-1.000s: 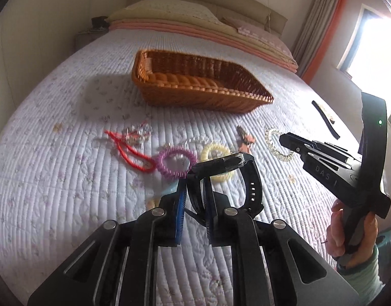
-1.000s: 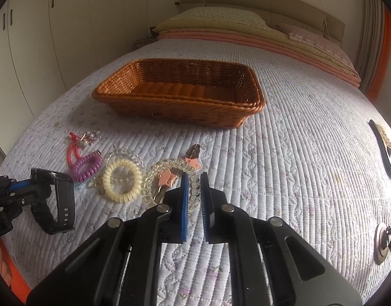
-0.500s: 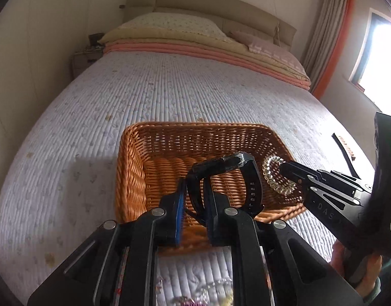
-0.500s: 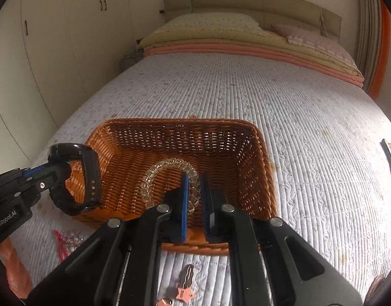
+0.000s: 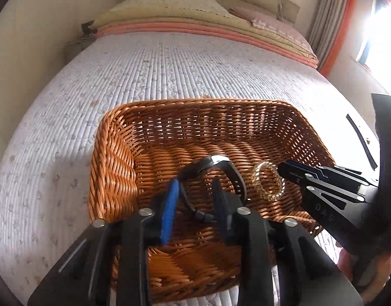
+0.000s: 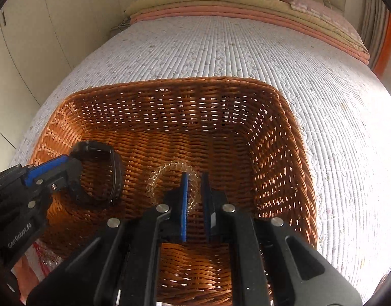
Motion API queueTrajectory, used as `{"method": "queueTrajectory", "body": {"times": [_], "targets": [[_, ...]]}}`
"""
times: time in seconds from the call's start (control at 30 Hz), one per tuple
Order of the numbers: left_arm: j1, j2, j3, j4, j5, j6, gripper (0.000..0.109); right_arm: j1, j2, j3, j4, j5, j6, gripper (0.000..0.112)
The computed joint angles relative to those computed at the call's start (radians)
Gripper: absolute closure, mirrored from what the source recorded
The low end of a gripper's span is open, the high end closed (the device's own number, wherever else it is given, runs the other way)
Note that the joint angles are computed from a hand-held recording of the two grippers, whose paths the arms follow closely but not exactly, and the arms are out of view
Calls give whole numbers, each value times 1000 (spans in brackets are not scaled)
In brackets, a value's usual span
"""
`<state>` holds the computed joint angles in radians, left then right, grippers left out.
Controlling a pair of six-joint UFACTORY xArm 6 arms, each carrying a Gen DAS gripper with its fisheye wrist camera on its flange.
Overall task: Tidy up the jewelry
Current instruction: 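Carry both items into the wicker basket and open both tools, then grasp the red cord with the left tool while the right tool grasps the pink star keychain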
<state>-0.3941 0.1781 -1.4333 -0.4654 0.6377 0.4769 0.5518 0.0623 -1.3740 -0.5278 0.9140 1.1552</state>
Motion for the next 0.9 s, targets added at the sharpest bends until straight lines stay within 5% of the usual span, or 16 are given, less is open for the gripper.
{"method": "queueTrajectory", "body": {"times": [0.27, 0.43, 0.8, 0.9], "targets": [[74, -239, 165, -244, 54, 203, 58, 64, -192, 136, -55, -25, 93, 98], [168, -436, 307, -369, 117, 311, 50, 205, -304, 181, -185, 43, 230, 72], [344, -668, 552, -456, 194, 381, 49, 456, -309, 202, -348, 219, 451, 71], [328, -646, 601, -389, 129, 331, 49, 478, -321, 254, -330, 218, 510, 71]]}}
